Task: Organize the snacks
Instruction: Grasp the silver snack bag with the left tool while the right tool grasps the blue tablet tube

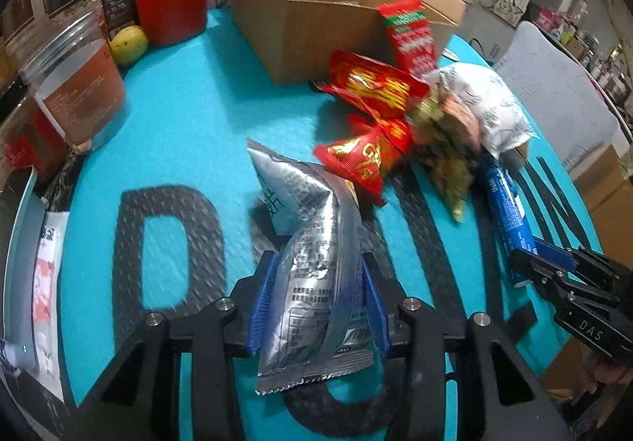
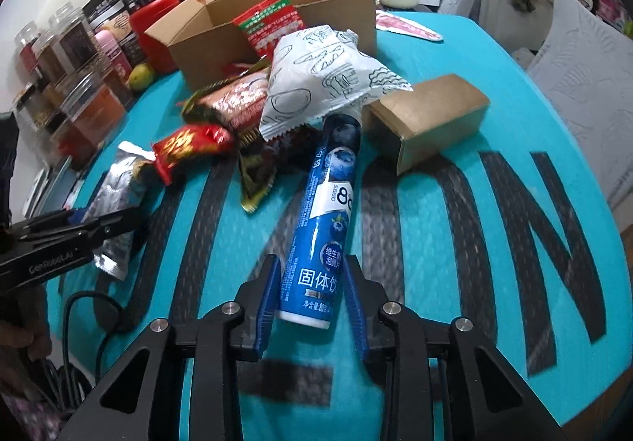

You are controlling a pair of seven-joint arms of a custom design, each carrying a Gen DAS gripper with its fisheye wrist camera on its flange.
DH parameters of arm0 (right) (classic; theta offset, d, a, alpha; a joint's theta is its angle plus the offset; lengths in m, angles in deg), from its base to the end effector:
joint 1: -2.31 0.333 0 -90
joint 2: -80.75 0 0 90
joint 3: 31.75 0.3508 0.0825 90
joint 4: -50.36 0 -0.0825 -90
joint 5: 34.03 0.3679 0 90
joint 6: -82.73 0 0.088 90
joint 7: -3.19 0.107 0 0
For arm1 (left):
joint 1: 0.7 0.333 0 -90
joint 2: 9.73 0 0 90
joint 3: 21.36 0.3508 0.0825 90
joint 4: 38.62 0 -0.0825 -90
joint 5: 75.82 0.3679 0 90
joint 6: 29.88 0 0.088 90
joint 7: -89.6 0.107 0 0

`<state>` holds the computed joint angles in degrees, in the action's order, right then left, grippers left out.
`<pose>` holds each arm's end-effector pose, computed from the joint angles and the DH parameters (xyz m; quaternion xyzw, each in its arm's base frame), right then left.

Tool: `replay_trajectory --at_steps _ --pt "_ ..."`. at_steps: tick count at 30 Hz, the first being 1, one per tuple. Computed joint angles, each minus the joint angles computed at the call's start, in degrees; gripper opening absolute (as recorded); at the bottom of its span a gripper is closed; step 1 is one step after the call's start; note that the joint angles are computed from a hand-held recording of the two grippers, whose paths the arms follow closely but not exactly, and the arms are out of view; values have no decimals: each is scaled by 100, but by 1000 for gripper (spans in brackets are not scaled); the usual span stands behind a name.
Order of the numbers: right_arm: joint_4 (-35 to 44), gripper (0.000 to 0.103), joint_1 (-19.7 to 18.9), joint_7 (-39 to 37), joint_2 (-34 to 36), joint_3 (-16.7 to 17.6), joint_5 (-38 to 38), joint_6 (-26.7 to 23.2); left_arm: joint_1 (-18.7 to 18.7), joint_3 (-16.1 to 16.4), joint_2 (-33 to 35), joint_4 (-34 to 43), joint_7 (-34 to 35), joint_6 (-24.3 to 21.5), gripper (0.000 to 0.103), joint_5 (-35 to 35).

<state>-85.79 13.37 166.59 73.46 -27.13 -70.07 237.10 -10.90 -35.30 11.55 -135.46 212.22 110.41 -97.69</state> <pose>0.4731 0.1540 0.4608 -0.4913 0.8225 -0.1985 0.2069 0.6370 -0.2605 0.4698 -0.4024 0.8756 -0.2663 0.0209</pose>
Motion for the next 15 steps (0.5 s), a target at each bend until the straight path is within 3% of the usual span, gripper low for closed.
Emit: replay_trajectory --at_steps 7,10,15 --pt "3 33 26 -199 -40 11 153 -124 -102 35 -79 -135 43 -34 42 182" --pt "118 42 -19 -191 104 -22 75 -150 -213 85 -46 -108 -112 86 42 395" --pt "347 42 -79 -162 346 -116 -224 -258 -301 72 9 -154 -141 437 42 631"
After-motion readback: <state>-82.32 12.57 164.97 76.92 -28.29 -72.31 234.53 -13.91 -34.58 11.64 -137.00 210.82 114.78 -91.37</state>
